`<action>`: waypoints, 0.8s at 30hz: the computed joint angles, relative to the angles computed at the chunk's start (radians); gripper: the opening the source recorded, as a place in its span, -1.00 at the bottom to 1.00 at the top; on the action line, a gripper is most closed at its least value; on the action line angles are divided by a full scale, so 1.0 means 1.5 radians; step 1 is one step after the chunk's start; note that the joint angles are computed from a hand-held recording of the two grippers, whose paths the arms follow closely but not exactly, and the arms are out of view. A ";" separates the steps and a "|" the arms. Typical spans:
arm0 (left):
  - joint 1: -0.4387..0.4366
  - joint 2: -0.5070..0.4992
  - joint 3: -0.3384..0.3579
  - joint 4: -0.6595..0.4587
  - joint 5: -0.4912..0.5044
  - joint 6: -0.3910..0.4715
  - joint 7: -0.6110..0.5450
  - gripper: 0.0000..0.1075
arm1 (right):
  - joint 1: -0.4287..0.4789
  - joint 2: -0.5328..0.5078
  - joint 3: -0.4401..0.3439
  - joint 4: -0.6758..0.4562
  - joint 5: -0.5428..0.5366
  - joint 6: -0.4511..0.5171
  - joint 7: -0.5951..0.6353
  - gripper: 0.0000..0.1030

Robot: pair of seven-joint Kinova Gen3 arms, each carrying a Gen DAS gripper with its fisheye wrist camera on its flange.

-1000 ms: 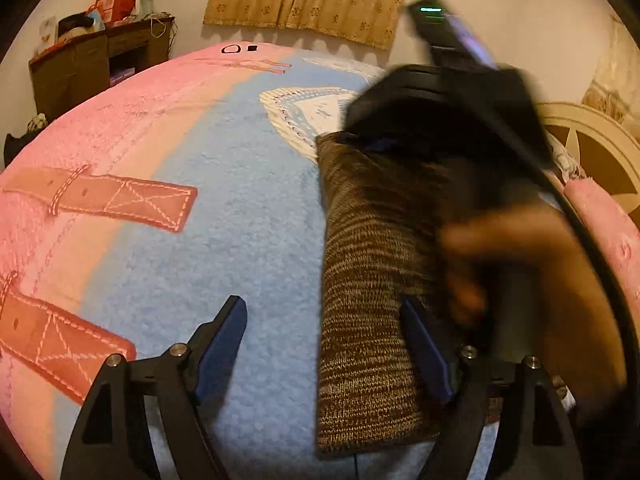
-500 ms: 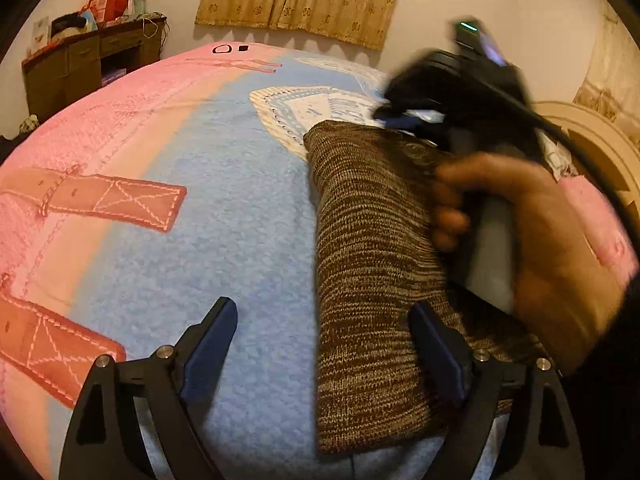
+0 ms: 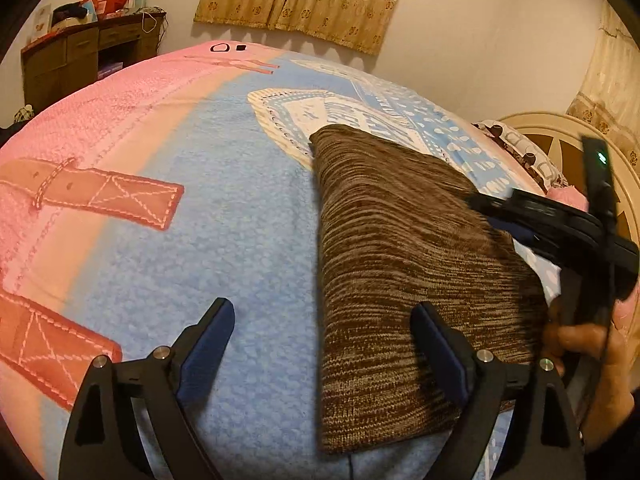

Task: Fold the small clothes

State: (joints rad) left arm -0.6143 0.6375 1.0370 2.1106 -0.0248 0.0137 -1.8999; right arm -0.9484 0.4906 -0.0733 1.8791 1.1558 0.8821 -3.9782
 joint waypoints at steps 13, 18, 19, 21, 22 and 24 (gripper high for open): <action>0.086 -0.056 -0.083 -0.002 -0.004 -0.010 0.026 0.70 | -0.148 0.007 -0.059 0.006 -0.062 0.187 -0.175 0.01; 0.068 -0.051 -0.065 -0.005 -0.014 0.005 0.026 0.70 | -0.157 0.007 -0.059 0.013 -0.054 0.184 -0.202 0.24; 0.046 -0.044 -0.044 -0.010 -0.015 0.022 0.018 0.70 | -0.159 0.006 -0.061 0.016 -0.052 0.184 -0.206 0.25; 0.006 -0.033 -0.005 -0.022 -0.003 0.061 -0.003 0.70 | -0.157 0.001 -0.060 0.023 -0.045 0.181 -0.216 0.37; -0.017 -0.026 0.016 -0.026 0.008 0.070 -0.013 0.70 | -0.158 -0.003 -0.059 0.030 -0.040 0.183 -0.229 0.42; -0.047 -0.016 0.045 -0.028 0.033 0.061 -0.027 0.70 | -0.168 -0.005 -0.053 0.040 -0.030 0.194 -0.261 0.57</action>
